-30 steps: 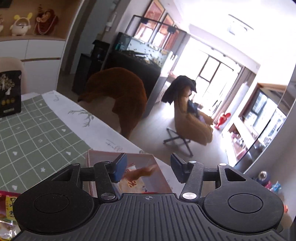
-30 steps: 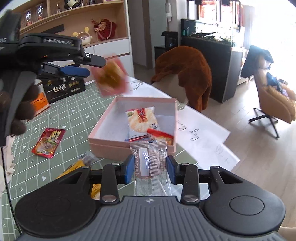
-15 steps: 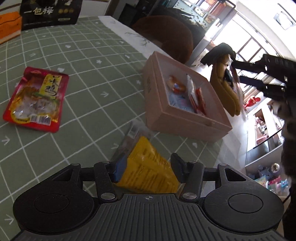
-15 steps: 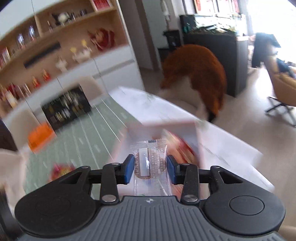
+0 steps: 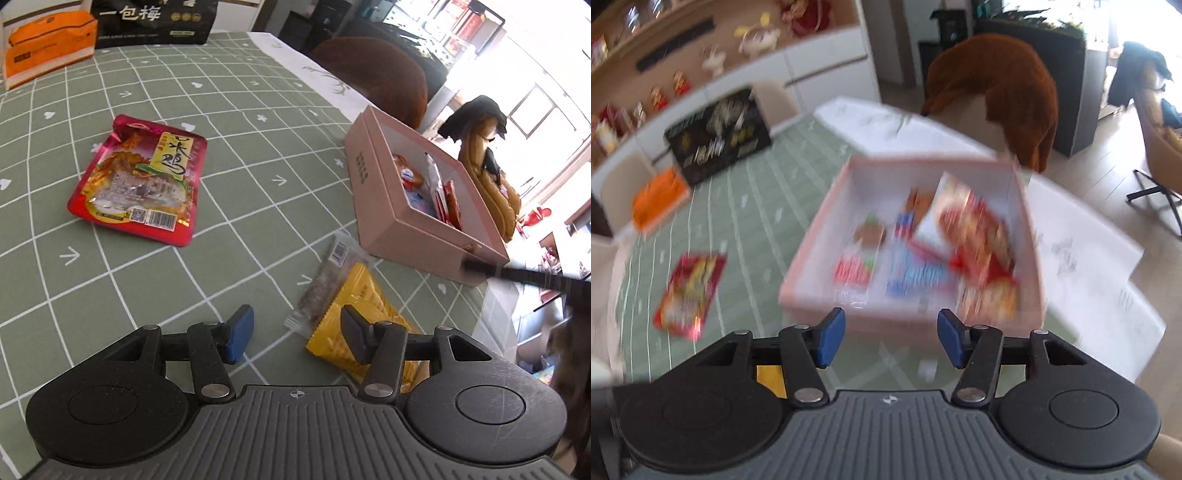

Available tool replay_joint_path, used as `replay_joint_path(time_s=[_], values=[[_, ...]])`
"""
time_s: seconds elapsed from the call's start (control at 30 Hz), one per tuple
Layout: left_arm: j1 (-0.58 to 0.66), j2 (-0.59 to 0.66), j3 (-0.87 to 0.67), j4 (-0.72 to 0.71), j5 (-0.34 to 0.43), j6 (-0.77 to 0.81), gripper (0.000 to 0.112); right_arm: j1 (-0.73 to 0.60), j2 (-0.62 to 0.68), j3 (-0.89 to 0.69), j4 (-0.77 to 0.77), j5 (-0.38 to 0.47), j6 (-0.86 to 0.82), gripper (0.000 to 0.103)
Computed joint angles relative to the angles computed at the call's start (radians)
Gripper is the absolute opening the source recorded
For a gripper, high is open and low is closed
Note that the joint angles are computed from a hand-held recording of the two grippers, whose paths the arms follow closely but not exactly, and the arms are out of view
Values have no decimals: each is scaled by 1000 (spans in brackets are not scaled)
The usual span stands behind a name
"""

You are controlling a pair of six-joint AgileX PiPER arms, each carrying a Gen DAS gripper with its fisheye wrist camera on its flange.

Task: Organize snacks
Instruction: 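Lift both packs into the pink box and open both grippers, then grasp the clear brown-stick pack with the left gripper while the right moves to the yellow bag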

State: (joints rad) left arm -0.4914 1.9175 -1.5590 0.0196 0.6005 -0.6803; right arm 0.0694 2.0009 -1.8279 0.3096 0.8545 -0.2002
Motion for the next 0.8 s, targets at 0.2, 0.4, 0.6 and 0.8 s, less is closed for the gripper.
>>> replay_joint_path(time_s=[0.2, 0.4, 0.6, 0.8], values=[[-7, 39, -69, -50, 43, 70, 58, 44, -138, 300, 58, -47, -102, 56], [-45, 72, -150, -56, 101, 132, 58, 97, -254, 498, -53, -158, -110, 61], [-43, 85, -181, -40, 98, 119, 58, 80, -270, 526, -271, -190, 53, 61], [-30, 276, -497, -8, 264, 184, 58, -15, -355, 578, 133, -143, -322, 62]])
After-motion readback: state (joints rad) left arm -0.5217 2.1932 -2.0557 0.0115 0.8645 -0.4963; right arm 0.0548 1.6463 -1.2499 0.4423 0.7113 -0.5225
